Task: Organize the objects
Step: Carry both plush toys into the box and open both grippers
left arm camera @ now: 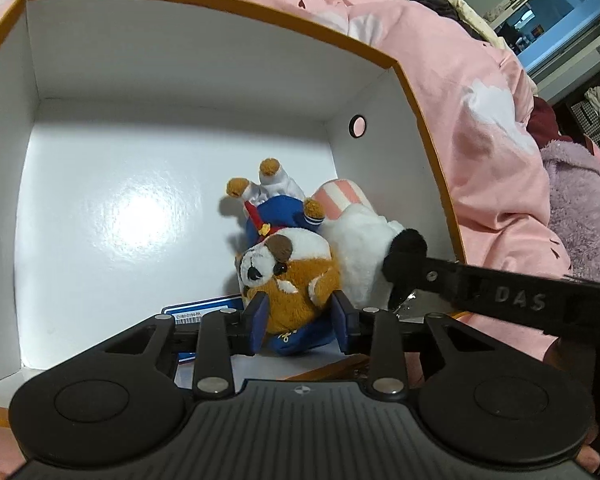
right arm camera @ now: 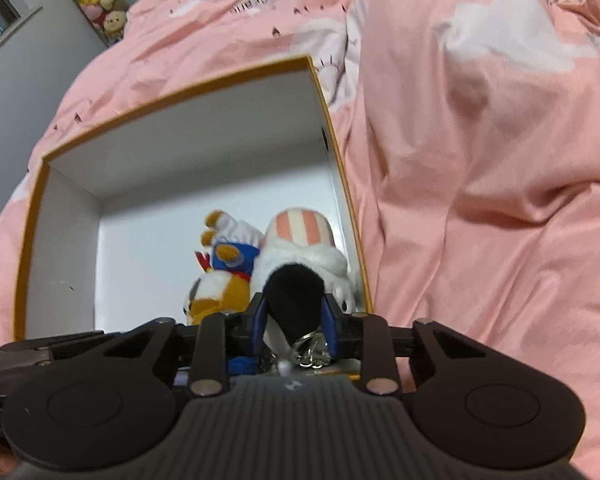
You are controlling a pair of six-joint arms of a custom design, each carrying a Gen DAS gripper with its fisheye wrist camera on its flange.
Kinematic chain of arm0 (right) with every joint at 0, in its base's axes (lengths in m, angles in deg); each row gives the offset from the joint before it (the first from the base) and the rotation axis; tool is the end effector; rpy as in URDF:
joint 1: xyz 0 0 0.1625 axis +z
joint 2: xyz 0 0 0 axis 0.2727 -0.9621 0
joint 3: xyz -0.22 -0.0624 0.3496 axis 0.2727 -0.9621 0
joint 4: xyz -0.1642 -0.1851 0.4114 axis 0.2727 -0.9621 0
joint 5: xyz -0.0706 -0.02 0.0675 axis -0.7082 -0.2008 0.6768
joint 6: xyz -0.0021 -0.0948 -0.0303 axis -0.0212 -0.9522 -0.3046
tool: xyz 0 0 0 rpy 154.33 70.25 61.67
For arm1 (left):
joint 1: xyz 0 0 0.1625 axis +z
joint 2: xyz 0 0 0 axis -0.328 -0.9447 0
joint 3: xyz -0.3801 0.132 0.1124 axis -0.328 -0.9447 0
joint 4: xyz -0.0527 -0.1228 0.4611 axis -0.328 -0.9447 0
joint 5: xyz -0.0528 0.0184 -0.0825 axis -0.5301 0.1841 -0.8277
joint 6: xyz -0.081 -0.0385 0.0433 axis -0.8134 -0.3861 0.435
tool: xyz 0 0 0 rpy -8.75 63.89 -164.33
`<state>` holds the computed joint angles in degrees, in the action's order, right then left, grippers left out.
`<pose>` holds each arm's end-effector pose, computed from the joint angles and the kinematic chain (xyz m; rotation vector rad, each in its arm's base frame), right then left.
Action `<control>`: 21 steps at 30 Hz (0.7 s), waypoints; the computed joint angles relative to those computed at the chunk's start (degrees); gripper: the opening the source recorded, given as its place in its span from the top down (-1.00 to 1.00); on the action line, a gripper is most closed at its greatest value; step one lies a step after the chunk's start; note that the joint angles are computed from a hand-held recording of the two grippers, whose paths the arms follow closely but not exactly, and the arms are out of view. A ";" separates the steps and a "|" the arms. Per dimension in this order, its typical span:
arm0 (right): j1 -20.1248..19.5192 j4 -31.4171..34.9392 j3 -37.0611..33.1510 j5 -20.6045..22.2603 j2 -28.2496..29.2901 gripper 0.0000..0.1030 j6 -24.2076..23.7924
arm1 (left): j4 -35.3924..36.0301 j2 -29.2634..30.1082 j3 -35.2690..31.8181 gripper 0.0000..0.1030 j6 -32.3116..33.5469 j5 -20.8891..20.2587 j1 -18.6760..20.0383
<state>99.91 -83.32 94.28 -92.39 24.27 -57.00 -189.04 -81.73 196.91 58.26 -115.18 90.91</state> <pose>0.3941 -0.6140 -0.0678 0.6253 -2.6192 0.2973 0.0164 -0.5134 0.3174 0.0308 2.7373 -0.5841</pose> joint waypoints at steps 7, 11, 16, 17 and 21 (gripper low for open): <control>0.25 -1.94 0.92 -2.06 0.83 0.52 -3.07 | -0.77 1.74 -0.54 0.27 -0.90 -0.30 0.94; 0.11 -2.03 1.08 -1.93 0.59 0.50 -2.64 | -1.26 1.71 -0.31 0.27 -0.34 -0.44 1.05; 0.31 -2.79 2.15 -0.52 -0.58 0.39 -2.94 | -1.81 -0.20 0.95 0.27 0.08 0.83 -0.07; 0.48 -3.48 2.67 -0.31 -0.93 0.38 -3.52 | -1.68 -0.92 1.30 0.27 0.17 1.22 -0.49; 1.12 -7.55 5.47 1.07 -2.83 0.11 -5.81 | -1.92 -4.83 3.18 0.27 1.42 2.44 -3.04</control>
